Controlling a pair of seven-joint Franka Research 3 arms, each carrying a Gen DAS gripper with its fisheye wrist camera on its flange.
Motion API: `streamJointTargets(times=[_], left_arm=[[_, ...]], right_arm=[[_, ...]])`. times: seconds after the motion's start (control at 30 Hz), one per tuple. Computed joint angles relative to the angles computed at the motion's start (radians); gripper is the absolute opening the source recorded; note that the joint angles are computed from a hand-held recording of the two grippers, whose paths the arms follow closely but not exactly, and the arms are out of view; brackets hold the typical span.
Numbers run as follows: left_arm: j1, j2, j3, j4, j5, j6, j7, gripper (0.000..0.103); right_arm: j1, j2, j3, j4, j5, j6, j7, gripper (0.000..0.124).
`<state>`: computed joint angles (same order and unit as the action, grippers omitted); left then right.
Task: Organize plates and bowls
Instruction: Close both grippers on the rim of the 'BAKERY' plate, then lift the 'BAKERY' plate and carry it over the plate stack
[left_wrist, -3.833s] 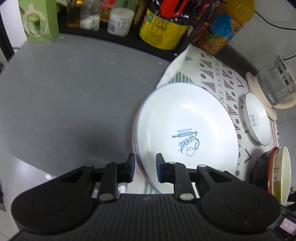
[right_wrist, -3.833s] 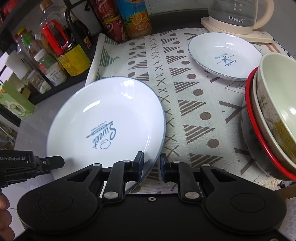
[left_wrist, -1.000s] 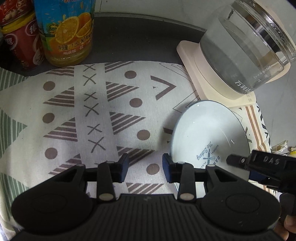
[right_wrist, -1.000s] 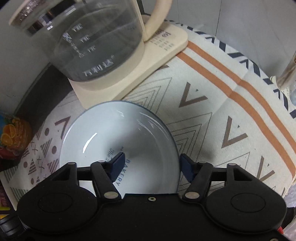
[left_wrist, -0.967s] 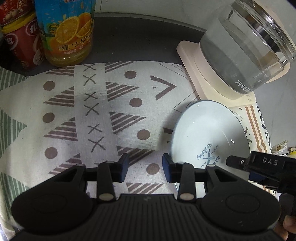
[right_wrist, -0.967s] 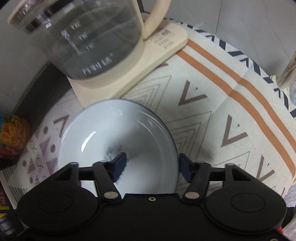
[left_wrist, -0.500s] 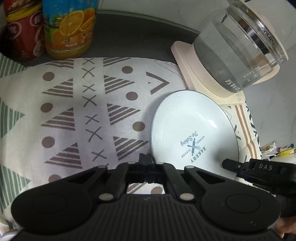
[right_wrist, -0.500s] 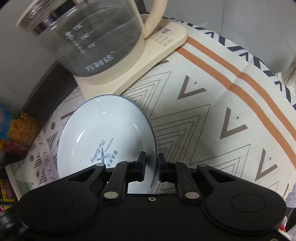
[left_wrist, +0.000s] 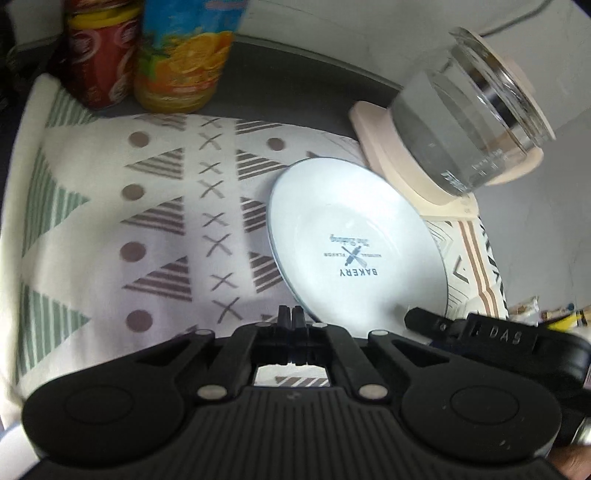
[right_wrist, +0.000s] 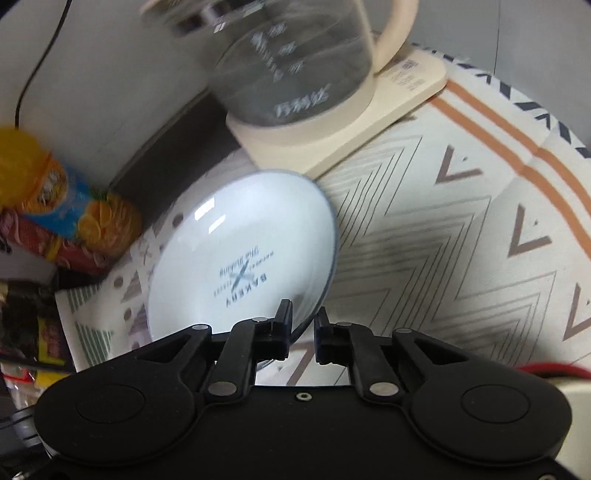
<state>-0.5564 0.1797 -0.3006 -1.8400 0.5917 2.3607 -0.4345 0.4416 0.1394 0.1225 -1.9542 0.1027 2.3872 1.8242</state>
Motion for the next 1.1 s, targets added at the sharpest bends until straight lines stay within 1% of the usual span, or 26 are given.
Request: streamJointTargets(times=[0.07,0.13,0.27,0.37,0.47,0.5,0.53,0.6,0.67,0.77,0.87,0.93,0.97,1.0,1.03,1.1], left_arm=[[0.000,-0.013,0.001,-0.018,-0.003,-0.003,-0.026,0.000],[0.006,-0.023,-0.001,-0.026,-0.018,-0.015,-0.025,0.000],[0.023,-0.031,0.000,-0.020,-0.041,-0.049,-0.011,0.001],[0.034,-0.023,0.002,-0.002,-0.045,-0.075,0.031,0.002],[0.050,-0.018,0.006,-0.007,-0.071,-0.054,0.059,0.002],[0.056,-0.014,0.008,-0.006,-0.079,-0.047,0.071,0.002],[0.060,-0.010,0.009,-0.005,-0.087,-0.042,0.086,0.002],[0.070,-0.003,0.012,-0.003,-0.104,-0.036,0.122,0.002],[0.078,0.005,0.017,-0.001,-0.115,-0.029,0.149,0.002],[0.088,0.014,0.022,-0.002,-0.138,-0.011,0.176,0.001],[0.082,0.013,0.028,-0.006,-0.115,-0.014,0.163,0.001],[0.085,0.006,0.031,-0.026,-0.105,0.013,0.158,0.000],[0.087,0.001,0.032,-0.039,-0.103,0.031,0.152,0.000],[0.088,-0.005,0.032,-0.049,-0.096,0.045,0.145,0.000],[0.086,-0.008,0.032,-0.054,-0.085,0.051,0.141,0.000],[0.079,-0.005,0.025,-0.037,-0.079,0.015,0.160,0.000]], right_arm=[[0.006,0.001,0.003,-0.006,-0.007,0.003,0.005,0.012],[0.015,0.001,0.004,-0.007,-0.027,0.000,0.021,0.012],[0.033,0.025,-0.001,0.033,-0.086,-0.053,0.092,0.014],[0.042,0.050,-0.007,0.063,-0.127,-0.096,0.126,0.021],[0.055,0.073,-0.013,0.085,-0.170,-0.119,0.164,0.036],[0.056,0.075,-0.014,0.089,-0.173,-0.119,0.169,0.043],[0.056,0.082,-0.014,0.095,-0.174,-0.120,0.170,0.047],[0.060,0.100,-0.019,0.115,-0.188,-0.130,0.184,0.049],[0.068,0.125,-0.026,0.142,-0.209,-0.151,0.211,0.049],[0.077,0.139,-0.033,0.157,-0.229,-0.159,0.243,0.050],[0.088,0.154,-0.032,0.179,-0.251,-0.185,0.240,0.051],[0.096,0.155,-0.033,0.176,-0.265,-0.173,0.247,0.050],[0.099,0.155,-0.033,0.173,-0.270,-0.163,0.253,0.047],[0.096,0.151,-0.030,0.162,-0.262,-0.145,0.245,0.038],[0.098,0.155,-0.030,0.174,-0.260,-0.153,0.247,0.037],[0.104,0.161,-0.030,0.189,-0.265,-0.173,0.246,0.034]])
